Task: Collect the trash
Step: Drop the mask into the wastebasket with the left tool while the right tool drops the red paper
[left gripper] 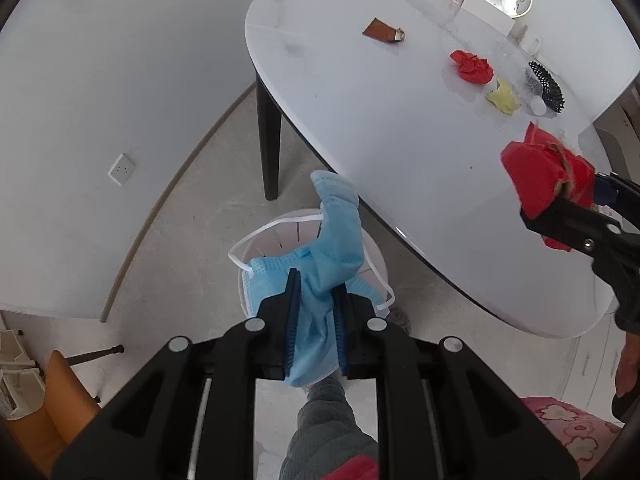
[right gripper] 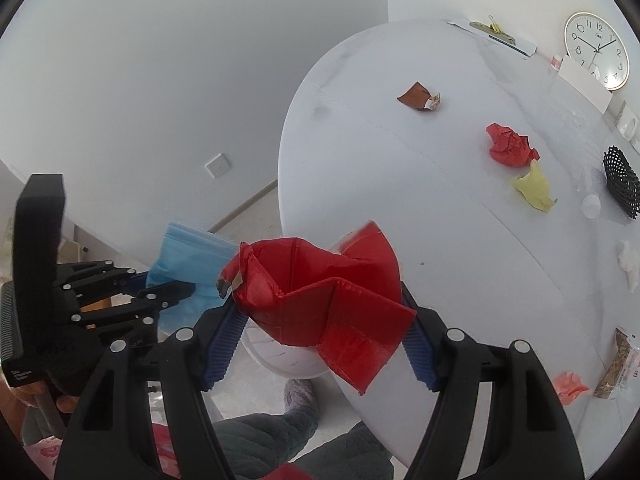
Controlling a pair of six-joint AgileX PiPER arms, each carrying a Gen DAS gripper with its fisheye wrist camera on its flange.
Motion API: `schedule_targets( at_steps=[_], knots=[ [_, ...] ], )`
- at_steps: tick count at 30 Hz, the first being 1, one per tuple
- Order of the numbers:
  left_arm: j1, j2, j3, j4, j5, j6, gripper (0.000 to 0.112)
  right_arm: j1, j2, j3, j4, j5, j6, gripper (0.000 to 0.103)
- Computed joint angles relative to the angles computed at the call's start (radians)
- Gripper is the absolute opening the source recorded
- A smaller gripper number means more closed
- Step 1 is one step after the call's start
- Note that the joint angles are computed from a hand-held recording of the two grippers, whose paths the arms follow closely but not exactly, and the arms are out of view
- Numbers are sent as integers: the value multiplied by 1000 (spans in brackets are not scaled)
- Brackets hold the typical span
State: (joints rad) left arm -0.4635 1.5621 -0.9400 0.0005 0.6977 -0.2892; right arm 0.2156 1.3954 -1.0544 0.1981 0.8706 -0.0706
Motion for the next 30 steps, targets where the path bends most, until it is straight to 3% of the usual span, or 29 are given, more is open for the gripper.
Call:
schedule_targets(
  at_steps=[4,11,21,30],
  knots=[
    [44,51,5,-97,-34,102,33,38,-17,12,-48,1,76,72],
    [35,81,-17,-81,-60,106,51,53,-40,33,-89,13,137,71],
    [82,-85,34,0,-1,21,82,105,-18,23,-51,2,88,72],
    [170,-255,91,90,75,-31,87,216,98,-27,-58,-28,80,73]
  ],
)
